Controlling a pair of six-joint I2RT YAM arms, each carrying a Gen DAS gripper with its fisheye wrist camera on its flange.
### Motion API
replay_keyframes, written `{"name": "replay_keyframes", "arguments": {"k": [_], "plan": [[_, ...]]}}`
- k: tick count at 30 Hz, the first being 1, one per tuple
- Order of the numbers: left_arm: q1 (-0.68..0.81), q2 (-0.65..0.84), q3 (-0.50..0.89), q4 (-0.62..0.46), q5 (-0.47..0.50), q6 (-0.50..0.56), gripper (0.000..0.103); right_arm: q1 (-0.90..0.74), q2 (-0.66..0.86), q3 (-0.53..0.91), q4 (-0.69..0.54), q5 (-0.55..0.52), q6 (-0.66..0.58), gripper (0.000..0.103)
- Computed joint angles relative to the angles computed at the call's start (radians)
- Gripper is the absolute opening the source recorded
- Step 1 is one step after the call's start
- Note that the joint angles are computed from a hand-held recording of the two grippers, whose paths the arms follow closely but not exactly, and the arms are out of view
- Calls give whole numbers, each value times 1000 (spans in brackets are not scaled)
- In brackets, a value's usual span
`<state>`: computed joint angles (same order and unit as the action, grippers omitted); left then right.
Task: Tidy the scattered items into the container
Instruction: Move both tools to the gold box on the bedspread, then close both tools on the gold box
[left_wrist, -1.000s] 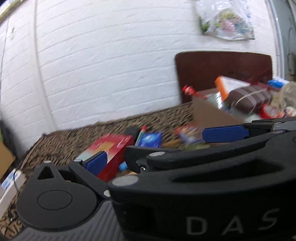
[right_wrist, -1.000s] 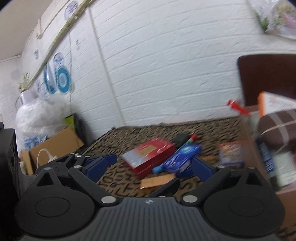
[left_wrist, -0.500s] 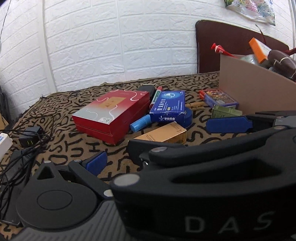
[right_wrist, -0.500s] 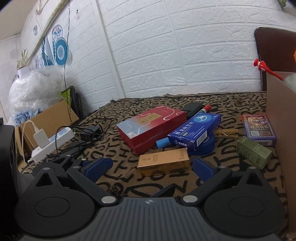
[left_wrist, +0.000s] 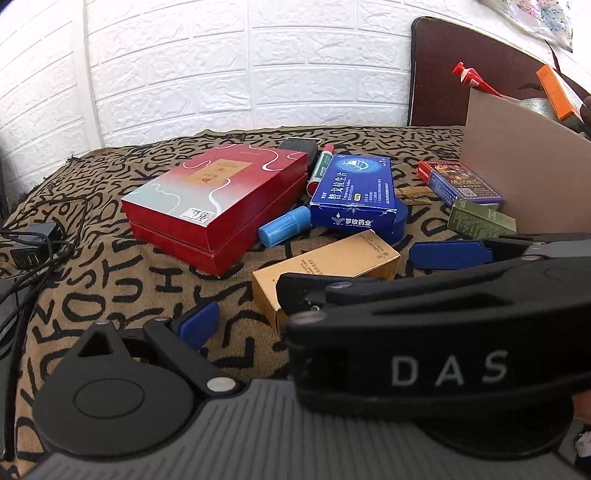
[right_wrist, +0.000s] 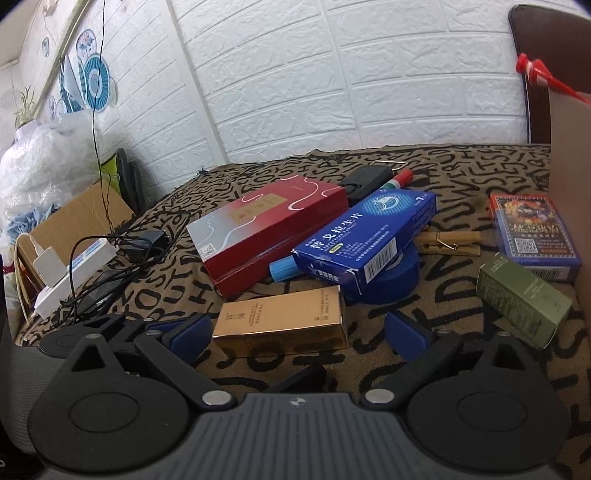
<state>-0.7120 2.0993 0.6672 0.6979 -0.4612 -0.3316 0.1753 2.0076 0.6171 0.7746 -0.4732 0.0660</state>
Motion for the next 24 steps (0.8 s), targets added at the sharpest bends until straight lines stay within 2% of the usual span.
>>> {"name": "replay_keyframes", "arguments": {"k": [5,8,9,10,11,12,17,19,24], "plan": [[-1,-1,-1,-2,-5,-8,100,1,11,15,-2,-8,-17,101],[-2,2,-2,4,-5,-10,100,-9,27,37,-12,-44,-33,86],[0,4,9,-6,-4,-11,99,-14,31,47,-25,-73,-42,78],[0,8,11,-1,-1,-6,96,-16,31,61,-52,-101,-50,71],[0,7,-6,32,8,6,85,-14,29,66,-64,-107,-53,69],[-6,18,3,42,-2,19,83,-8,26,67,-67,-104,-52,68],[-19,5,-44,100,-30,13,75,5,3,21,-13,-75,-47,67],[-21,-1,-65,130,-26,12,75,7,-16,-3,3,-66,-57,67],[-59,-22,-89,164,-85,7,74,12,-64,-62,51,-60,-62,67]]}}
